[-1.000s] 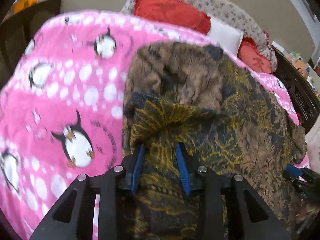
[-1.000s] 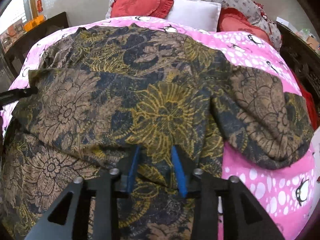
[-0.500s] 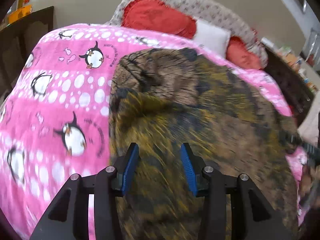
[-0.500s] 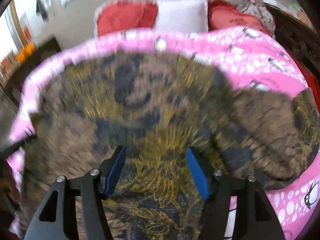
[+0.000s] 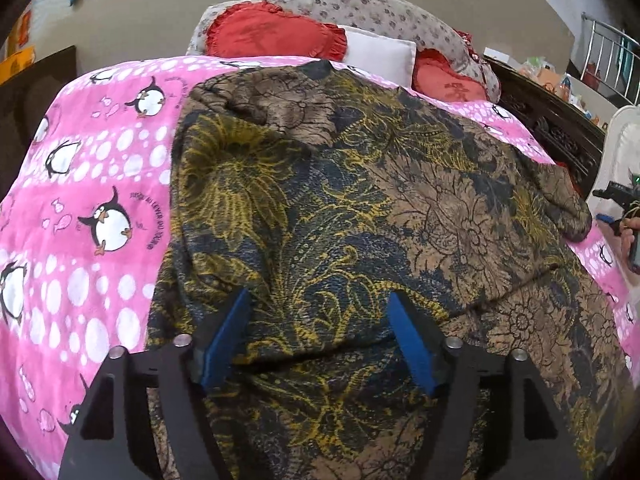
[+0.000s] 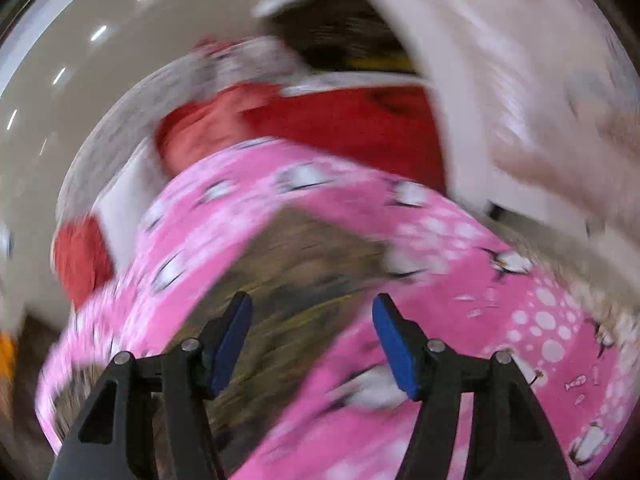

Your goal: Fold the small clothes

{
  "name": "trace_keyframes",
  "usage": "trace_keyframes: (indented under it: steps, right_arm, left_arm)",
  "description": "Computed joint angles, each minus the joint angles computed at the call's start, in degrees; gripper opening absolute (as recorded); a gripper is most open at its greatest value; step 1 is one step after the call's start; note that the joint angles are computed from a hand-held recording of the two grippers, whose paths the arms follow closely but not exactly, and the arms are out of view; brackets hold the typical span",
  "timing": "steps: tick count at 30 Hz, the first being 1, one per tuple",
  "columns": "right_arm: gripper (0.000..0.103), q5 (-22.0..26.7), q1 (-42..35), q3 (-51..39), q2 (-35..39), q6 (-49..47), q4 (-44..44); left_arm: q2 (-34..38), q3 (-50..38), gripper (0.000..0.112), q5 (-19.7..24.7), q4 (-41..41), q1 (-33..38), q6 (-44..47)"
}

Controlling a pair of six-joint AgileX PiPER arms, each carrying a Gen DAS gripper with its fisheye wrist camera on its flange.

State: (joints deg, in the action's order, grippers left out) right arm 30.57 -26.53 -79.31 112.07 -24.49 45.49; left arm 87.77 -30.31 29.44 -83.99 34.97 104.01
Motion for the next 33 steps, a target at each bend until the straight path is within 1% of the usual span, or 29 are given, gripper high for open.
trace_keyframes:
  steps: [1,2,3,5,6,7,8,10,12,13,14,16,18,20,21,23,27,29,31,33]
  right_arm:
    - [0.062,1.7,-1.8,-1.8,2.9,-1.0,3.4]
    - [0.059,3.8,-4.2,-3.8,6.2,-4.0,9.1]
    - [0.059,4.8,-5.8,-3.5,7.9,-7.8,14.0]
    - [0.059,10.0,-7.8,-7.0,13.1,-9.4,20.2]
    - [0.059,12.0,-8.1,-9.8,16.1,-7.6,20.3]
    - [0.059,12.3,-7.6,-10.9,17.3,-6.6,19.9]
    - [0.057,13.0,-7.5,-12.3,18.8,-6.1,19.9]
    - [0.052,12.9,-7.0,-13.1,19.8,-8.4,22.4]
    - [0.040,13.4,-6.6,-15.0,20.6,-10.0,23.1]
    - [0.025,13.1,-6.0,-15.6,20.4,-10.6,22.4]
    - [0.004,13.2,-5.8,-15.7,19.5,-10.9,20.9]
    - [0.005,11.3,-5.3,-12.8,15.5,-14.6,21.8]
    - [0.005,7.6,-4.4,-8.5,9.0,-20.2,25.2]
    - [0.004,5.2,-3.7,-6.5,3.5,-23.1,26.9]
    - [0.004,4.7,-3.5,-6.1,0.5,-23.5,27.0]
    - [0.005,3.2,-3.0,-6.5,-6.4,-21.0,22.8]
    - [0.004,5.9,-1.9,-9.3,-15.0,-16.1,18.0]
    - [0.005,7.0,0.8,-8.7,-19.0,-16.8,18.7]
    - [0.005,9.4,5.0,-7.4,-21.4,-17.4,19.0]
    - [0.005,8.6,12.8,-4.8,-22.9,-17.7,15.7]
  left_arm:
    - [0.3,-0.2,0.055,0.6,0.2,0.5,-0.1]
    - [0.6,0.0,0.055,1.7,0.5,1.9,0.5]
    - [1.0,-0.2,0.055,2.1,0.3,2.3,0.5]
    - [1.2,-0.3,0.055,1.1,-0.7,1.6,0.4]
    - [1.2,-0.3,0.055,0.4,-1.3,1.1,0.6]
    - [1.2,-0.3,0.055,0.1,-1.5,1.0,0.7]
    - [1.2,-0.2,0.055,-0.1,-1.7,0.9,0.8]
    - [1.1,-0.2,0.055,-0.7,-2.0,0.5,0.9]
    - [1.1,-0.2,0.055,-0.9,-2.1,0.3,1.0]
    - [1.1,-0.2,0.055,-0.9,-2.1,0.3,0.9]
    - [1.2,-0.2,0.055,-0.9,-2.0,0.3,0.9]
    - [1.2,-0.3,0.055,-0.9,-2.0,0.4,0.8]
    - [1.2,-0.3,0.055,-0.8,-1.9,0.4,0.8]
    - [1.3,-0.3,0.055,-0.5,-1.9,0.5,0.8]
    - [1.3,-0.3,0.055,-0.4,-1.9,0.6,0.9]
    - [1.4,-0.4,0.055,0.1,-2.0,0.9,1.0]
    - [1.8,-0.6,0.056,2.1,-1.4,2.5,0.9]
    - [2.0,-0.8,0.056,3.1,-0.9,3.3,0.6]
    - [2.2,-0.9,0.056,3.9,-0.5,3.9,0.4]
    - [2.2,-0.9,0.056,4.5,-0.2,4.3,0.2]
